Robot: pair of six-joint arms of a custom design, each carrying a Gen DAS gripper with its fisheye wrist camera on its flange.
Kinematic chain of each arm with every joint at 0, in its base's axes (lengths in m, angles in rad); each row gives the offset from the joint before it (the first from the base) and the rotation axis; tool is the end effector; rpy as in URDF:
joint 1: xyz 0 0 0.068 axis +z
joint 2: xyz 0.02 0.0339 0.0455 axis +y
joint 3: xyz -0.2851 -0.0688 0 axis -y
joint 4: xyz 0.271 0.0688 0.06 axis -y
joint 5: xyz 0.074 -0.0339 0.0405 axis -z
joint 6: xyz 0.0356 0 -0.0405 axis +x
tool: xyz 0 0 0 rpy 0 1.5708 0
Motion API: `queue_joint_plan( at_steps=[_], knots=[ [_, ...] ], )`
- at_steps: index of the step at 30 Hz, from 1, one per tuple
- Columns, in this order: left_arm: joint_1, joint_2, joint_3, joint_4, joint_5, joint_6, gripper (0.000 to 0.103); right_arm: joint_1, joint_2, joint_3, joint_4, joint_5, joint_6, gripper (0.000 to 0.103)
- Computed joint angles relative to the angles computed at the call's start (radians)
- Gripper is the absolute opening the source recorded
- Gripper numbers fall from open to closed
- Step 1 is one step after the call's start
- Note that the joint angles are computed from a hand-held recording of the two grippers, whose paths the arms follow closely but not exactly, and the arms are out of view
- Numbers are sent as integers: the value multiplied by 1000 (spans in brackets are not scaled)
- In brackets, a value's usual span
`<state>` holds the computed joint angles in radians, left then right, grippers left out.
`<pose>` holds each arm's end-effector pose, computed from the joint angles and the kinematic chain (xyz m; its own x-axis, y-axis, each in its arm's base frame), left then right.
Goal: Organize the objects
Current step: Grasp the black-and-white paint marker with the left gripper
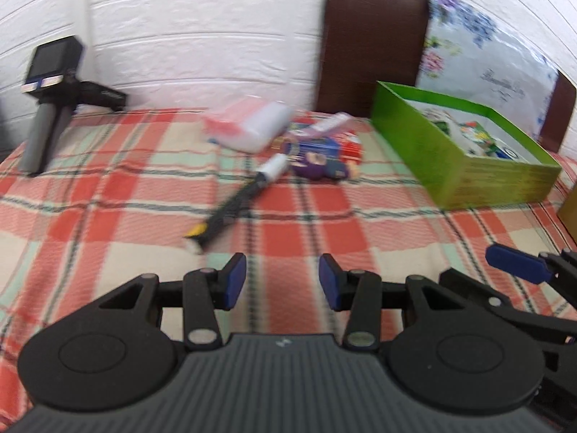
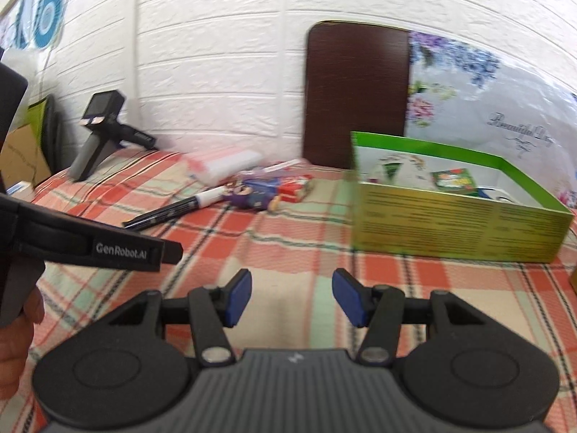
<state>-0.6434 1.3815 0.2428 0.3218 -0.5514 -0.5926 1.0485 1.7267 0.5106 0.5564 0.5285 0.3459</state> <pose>0.1758 -0.1085 0.0965 -0.6090 -0.1380 -0.7811 -0.1399 0.9880 -0.0655 0.1639 0.2488 0.0977 -0.4740 -0.2366 -0.8481 -0.4134 0.9102 -0.0228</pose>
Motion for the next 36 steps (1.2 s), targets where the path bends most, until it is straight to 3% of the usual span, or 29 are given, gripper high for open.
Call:
queue_joint_plan(
  at_steps=[3,7,11,13,14,15,17,20,24,28,33,36],
  knots=[
    [80,-58,-45,8,1,21,53,13,33,33,0,-21,-9,51],
    [233,-65,-47,33,79,92,60,19,94,82,-11,-50,-3,52],
    [264,67,12,128,104,204,61,13,124,100,-16,-73,-4,52],
    [270,168,78,117,125,229,59,-1,125,98,-14,-86,-1,52],
    [269,204,91,135,126,237,53,-9,123,95,-12,-90,-1,52],
    [256,211,89,158,119,248,32,-15,120,91,-8,-91,-1,52],
    [254,165,101,90,200,225,19,-29,112,76,9,-89,2,52],
    [213,104,123,-35,278,109,17,-60,101,56,17,-96,12,52],
    [69,112,161,-121,231,-5,21,-80,62,0,39,-93,25,52],
    [-24,126,214,-196,225,-40,23,-86,-4,-71,50,-69,29,52],
    [-59,71,219,-262,126,-80,59,-97,-83,-138,60,-80,53,52],
    [9,27,218,-303,154,-89,67,-88,-101,-144,79,-110,44,54]
  ],
)
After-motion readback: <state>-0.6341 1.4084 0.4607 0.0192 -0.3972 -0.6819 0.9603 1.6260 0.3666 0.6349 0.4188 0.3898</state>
